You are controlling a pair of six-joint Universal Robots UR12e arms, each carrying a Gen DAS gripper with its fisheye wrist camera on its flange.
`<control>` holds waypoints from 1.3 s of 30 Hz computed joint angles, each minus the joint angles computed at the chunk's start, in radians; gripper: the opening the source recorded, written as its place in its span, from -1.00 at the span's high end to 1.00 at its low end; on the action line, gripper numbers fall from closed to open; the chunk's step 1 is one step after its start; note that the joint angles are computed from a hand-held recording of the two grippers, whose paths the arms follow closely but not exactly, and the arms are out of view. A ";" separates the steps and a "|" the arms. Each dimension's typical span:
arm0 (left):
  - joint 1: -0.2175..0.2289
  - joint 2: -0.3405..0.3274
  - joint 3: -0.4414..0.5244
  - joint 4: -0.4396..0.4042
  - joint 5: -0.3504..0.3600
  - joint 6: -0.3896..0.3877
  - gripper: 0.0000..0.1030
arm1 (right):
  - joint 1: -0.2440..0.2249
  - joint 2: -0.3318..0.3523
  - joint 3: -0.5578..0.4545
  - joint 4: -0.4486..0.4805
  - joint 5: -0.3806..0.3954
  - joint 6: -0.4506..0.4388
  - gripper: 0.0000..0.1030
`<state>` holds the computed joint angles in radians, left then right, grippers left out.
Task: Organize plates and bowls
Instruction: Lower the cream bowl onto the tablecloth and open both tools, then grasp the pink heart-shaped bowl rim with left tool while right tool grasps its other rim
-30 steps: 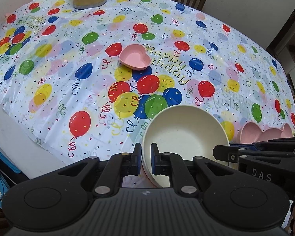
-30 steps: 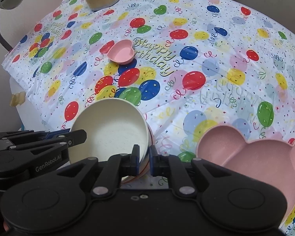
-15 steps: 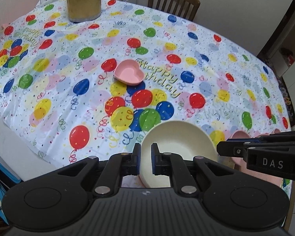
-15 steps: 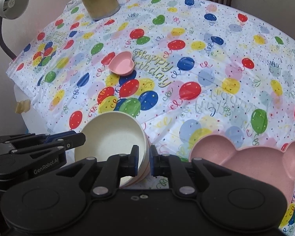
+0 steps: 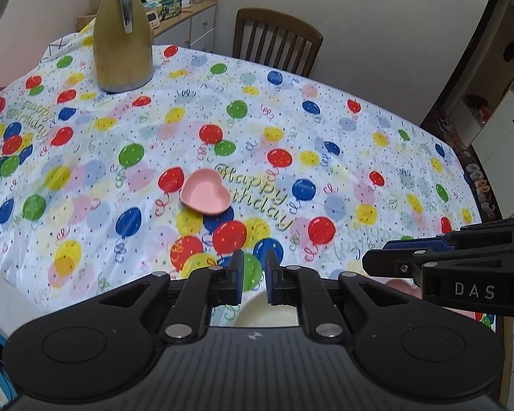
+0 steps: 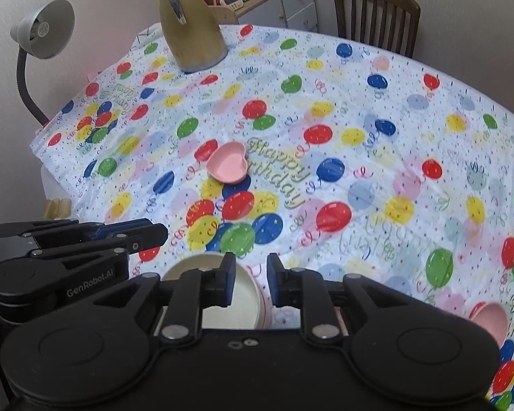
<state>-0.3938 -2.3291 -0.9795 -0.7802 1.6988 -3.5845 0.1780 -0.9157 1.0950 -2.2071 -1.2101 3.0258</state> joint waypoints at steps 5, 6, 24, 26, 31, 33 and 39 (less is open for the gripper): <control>0.015 -0.018 0.027 0.013 -0.004 0.013 0.24 | 0.003 0.026 -0.046 -0.011 -0.006 0.003 0.37; 0.018 -0.021 0.032 0.014 -0.002 0.016 0.05 | 0.004 0.033 -0.056 -0.015 -0.009 0.007 0.32; 0.096 -0.128 0.148 0.015 -0.035 -0.004 -0.39 | 0.015 0.208 -0.298 0.003 0.058 0.034 -0.99; 0.105 -0.145 0.163 0.003 -0.051 -0.005 -0.39 | 0.015 0.233 -0.331 0.021 0.071 0.030 -0.98; 0.123 -0.177 0.186 -0.019 -0.103 -0.010 -0.39 | 0.017 0.294 -0.412 0.065 0.085 0.011 -0.90; 0.127 -0.189 0.195 -0.031 -0.120 -0.001 -0.39 | 0.019 0.314 -0.437 0.081 0.089 0.002 -0.85; 0.136 -0.215 0.214 -0.059 -0.160 0.022 -0.32 | 0.031 0.371 -0.518 0.163 0.073 -0.057 -0.57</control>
